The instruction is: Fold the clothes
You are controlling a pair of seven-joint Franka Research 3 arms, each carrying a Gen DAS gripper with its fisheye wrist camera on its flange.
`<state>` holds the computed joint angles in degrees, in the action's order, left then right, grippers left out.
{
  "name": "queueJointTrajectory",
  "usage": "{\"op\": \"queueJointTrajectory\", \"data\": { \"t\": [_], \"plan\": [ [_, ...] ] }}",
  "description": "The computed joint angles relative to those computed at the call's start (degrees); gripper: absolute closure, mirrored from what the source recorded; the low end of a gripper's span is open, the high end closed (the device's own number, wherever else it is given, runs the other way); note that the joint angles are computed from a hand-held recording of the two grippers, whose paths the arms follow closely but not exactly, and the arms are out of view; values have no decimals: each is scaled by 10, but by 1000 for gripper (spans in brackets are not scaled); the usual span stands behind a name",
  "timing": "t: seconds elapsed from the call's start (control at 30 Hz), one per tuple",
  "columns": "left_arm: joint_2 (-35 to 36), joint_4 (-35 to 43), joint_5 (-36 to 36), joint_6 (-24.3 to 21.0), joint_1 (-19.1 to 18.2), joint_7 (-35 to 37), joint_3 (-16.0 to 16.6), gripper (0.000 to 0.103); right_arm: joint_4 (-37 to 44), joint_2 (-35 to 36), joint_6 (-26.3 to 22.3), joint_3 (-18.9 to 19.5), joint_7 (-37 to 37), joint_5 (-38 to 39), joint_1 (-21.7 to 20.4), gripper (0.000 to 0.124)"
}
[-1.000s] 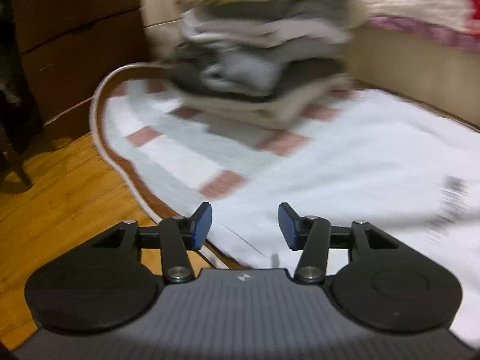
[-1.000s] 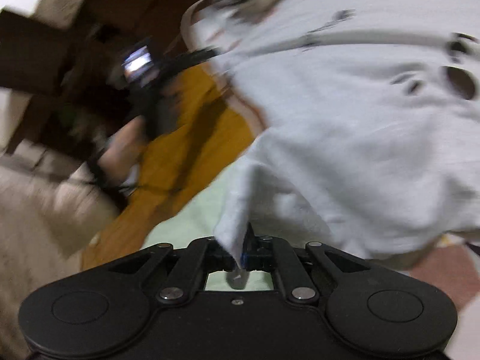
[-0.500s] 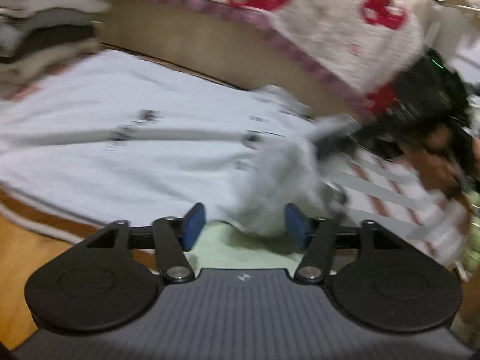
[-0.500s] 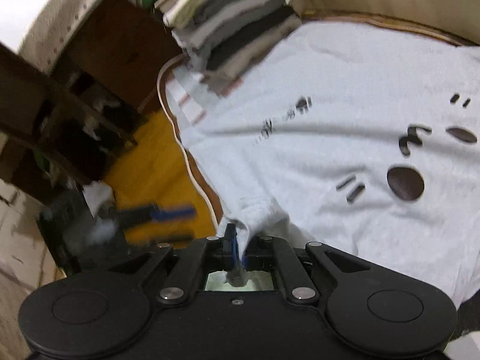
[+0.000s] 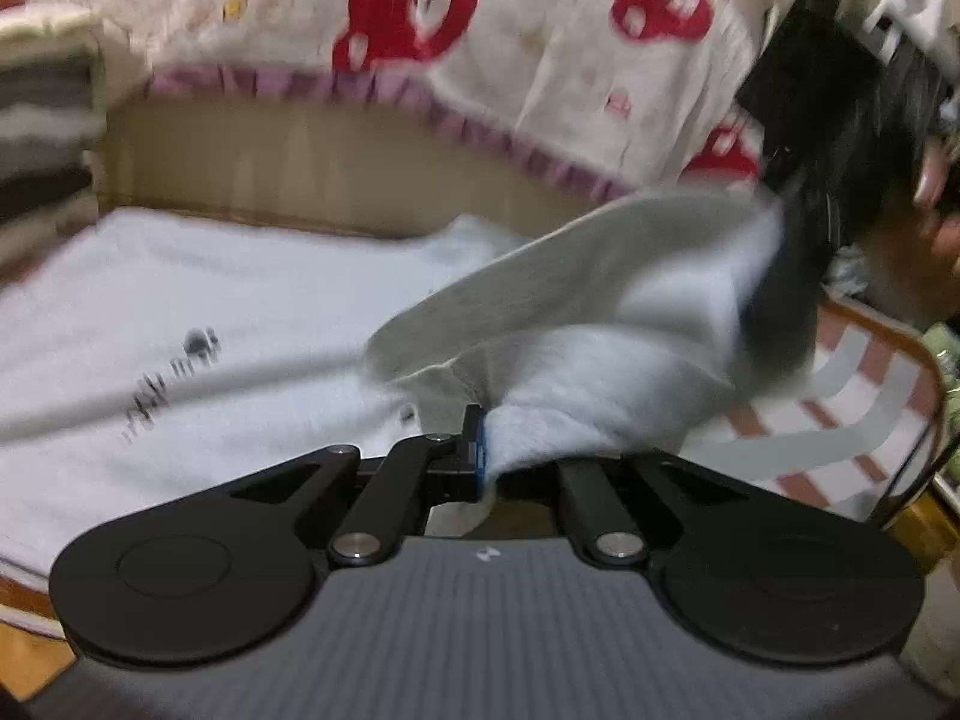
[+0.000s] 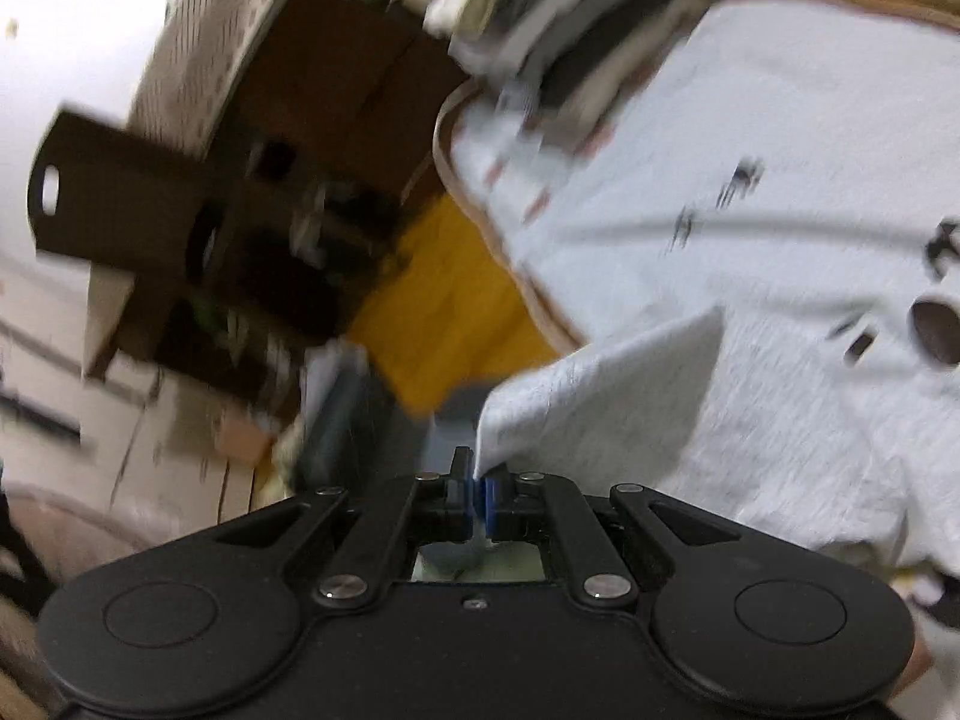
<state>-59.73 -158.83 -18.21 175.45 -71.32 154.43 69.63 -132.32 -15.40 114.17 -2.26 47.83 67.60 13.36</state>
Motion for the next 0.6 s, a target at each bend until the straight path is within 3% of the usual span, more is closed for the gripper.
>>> {"op": "queueJointTrajectory", "data": {
  "t": [0.07, 0.13, 0.2, 0.3, 0.4, 0.5, 0.6],
  "plan": [
    [-22, -1, 22, -69, 55, 32, -7, 100, 5, 12, -46, -3, -6, -7, 5, 118],
    [7, -2, 45, -150, 116, 57, -33, 99, 2, 19, -66, 3, -6, -22, 6, 118],
    [84, -6, 73, -192, 164, 61, -70, 95, -4, 22, -58, 14, 3, -57, 4, 113],
    [155, -19, 87, -211, 215, 52, -116, 93, -20, 12, -8, 29, 27, -142, -4, 106],
    [149, -20, 57, -249, 245, 51, -119, 79, -44, -5, 53, 40, 66, -225, -10, 91],
    [139, -2, -6, -284, 248, 33, -98, 71, -64, -25, 96, 48, 90, -294, -7, 91],
    [137, 16, -82, -299, 237, 8, -71, 67, -72, -37, 108, 45, 59, -305, 16, 91]
  ]
}}
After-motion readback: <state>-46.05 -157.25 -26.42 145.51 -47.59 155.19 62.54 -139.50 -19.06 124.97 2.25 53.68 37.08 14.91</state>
